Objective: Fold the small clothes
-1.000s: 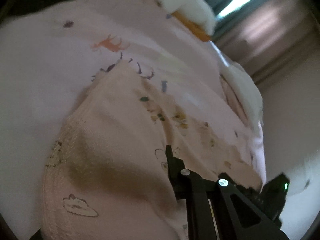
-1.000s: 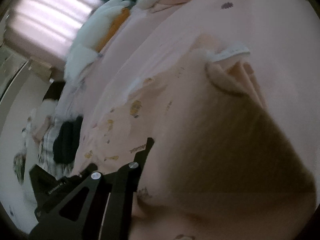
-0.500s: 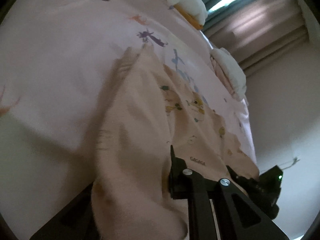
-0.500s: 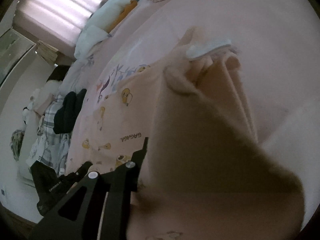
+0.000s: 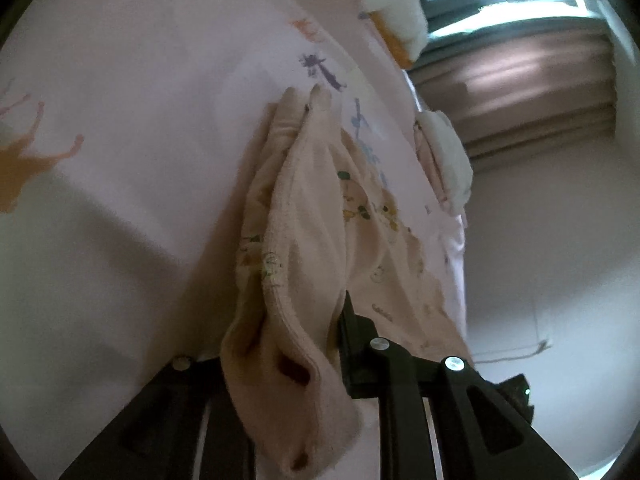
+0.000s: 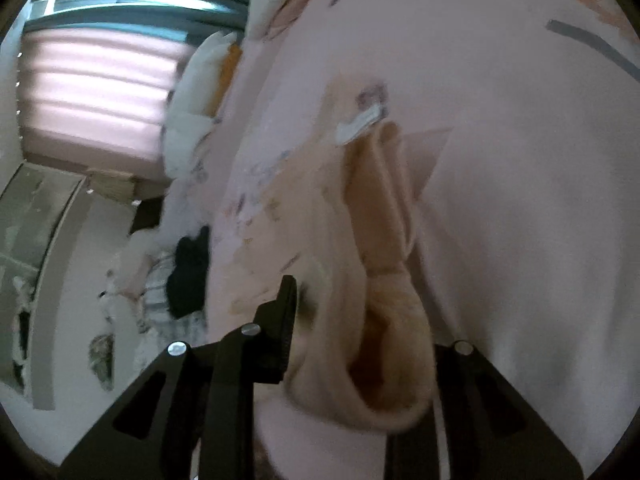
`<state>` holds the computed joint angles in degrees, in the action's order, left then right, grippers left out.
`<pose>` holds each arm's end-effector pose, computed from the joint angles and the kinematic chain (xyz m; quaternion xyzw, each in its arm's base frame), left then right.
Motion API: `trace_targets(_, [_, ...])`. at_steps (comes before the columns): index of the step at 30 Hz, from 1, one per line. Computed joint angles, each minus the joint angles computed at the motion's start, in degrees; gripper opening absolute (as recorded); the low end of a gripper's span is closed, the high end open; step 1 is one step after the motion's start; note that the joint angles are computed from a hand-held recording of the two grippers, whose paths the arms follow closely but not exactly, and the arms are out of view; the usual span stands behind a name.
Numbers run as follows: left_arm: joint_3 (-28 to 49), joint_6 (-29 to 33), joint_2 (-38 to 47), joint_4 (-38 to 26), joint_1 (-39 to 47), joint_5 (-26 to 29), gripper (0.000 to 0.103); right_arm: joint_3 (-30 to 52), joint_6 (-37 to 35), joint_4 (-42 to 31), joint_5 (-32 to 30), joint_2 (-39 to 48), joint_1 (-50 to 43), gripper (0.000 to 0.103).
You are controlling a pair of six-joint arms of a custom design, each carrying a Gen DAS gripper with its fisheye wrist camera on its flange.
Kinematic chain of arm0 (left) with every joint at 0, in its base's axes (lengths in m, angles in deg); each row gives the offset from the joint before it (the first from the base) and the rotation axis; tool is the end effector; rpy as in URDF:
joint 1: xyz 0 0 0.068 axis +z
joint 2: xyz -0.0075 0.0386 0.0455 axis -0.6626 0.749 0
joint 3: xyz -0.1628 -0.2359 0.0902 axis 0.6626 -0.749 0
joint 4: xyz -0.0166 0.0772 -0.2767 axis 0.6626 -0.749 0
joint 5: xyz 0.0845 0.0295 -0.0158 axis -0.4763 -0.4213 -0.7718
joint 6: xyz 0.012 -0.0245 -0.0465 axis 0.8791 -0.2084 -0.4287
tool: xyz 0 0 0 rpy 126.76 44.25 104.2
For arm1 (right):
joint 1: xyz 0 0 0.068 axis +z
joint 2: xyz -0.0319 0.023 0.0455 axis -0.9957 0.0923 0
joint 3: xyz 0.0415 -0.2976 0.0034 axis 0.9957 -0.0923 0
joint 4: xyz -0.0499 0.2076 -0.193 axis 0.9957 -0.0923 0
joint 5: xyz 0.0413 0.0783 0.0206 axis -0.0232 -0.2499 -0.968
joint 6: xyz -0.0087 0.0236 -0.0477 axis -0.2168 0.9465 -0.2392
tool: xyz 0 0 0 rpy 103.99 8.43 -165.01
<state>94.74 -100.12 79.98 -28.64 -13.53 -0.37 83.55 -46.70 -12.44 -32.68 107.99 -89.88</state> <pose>0.2126 0.0833 0.0667 -0.3068 0.8236 -0.3838 0.2833 0.2793 0.0023 0.0557 0.1251 0.8566 0.4565 0.2053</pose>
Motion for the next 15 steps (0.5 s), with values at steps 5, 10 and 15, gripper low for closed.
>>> trace_targets(5, [-2.56,0.57,-7.94,-5.64,0.8,-1.15,0.03,-5.42,5.55,2.32,-2.67,-10.88,2.51,0.031])
trace_targets(10, [-1.53,4.44,-9.07,-12.91,4.16,3.85,0.035,-9.42,3.37,0.06,-2.58,-23.26,3.71,0.047])
trace_targets(15, [-2.73,9.26,-12.72,-18.54,6.8,3.62,0.035,-9.03,-4.34,-10.23,11.11,-25.8,3.33,0.055])
